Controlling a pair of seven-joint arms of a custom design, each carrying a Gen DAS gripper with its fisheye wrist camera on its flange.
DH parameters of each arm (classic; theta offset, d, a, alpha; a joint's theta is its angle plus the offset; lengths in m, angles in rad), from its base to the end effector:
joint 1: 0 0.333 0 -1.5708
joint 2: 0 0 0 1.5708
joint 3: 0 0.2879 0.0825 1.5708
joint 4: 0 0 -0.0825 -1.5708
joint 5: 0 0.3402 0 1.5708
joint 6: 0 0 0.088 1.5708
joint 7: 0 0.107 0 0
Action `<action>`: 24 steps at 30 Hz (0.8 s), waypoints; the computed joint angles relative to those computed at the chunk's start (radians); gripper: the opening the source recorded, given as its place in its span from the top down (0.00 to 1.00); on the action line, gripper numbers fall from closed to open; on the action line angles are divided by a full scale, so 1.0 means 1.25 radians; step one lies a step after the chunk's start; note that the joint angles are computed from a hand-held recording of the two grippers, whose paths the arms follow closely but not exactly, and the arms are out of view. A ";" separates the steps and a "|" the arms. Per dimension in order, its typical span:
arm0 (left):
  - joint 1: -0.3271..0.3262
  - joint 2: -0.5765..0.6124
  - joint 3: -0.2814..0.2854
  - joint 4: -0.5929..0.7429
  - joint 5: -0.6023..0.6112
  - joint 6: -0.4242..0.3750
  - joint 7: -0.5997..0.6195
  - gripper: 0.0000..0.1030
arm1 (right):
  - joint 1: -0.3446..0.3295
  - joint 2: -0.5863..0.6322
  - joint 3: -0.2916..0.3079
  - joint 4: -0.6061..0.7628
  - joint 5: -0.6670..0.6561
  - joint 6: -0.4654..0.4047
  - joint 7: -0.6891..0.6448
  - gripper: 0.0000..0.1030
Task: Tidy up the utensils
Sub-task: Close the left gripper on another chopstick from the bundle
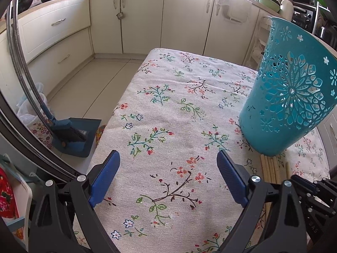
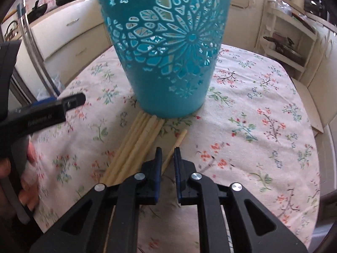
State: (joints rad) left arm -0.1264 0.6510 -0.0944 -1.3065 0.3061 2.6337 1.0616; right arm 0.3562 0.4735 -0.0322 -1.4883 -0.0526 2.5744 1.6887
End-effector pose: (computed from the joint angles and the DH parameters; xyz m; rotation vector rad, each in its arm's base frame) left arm 0.7063 -0.1462 0.4325 -1.9396 1.7329 -0.7334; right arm 0.6469 0.2227 0.4614 -2.0594 1.6001 -0.5028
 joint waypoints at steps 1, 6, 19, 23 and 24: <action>-0.004 0.001 0.002 0.003 0.004 -0.005 0.002 0.13 | 0.001 -0.022 -0.009 -0.037 -0.008 0.017 0.008 0.88; -0.034 -0.019 0.000 -0.022 0.058 0.003 0.055 0.13 | -0.048 -0.086 0.006 -0.167 0.053 0.128 0.010 0.89; -0.100 0.018 -0.005 0.059 0.070 -0.092 0.150 0.13 | -0.074 -0.095 0.033 -0.186 0.155 0.156 -0.038 0.88; -0.101 0.027 -0.008 0.075 0.066 -0.105 0.154 0.13 | -0.076 -0.096 0.035 -0.188 0.170 0.158 -0.048 0.88; -0.101 0.030 -0.008 0.082 0.064 -0.110 0.155 0.13 | -0.076 -0.096 0.035 -0.188 0.173 0.158 -0.050 0.88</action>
State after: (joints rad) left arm -0.2528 0.6890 -0.1049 -1.2041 0.3857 2.4966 1.2556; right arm 0.2606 0.3534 0.0120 -1.7229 0.1641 2.7718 1.6258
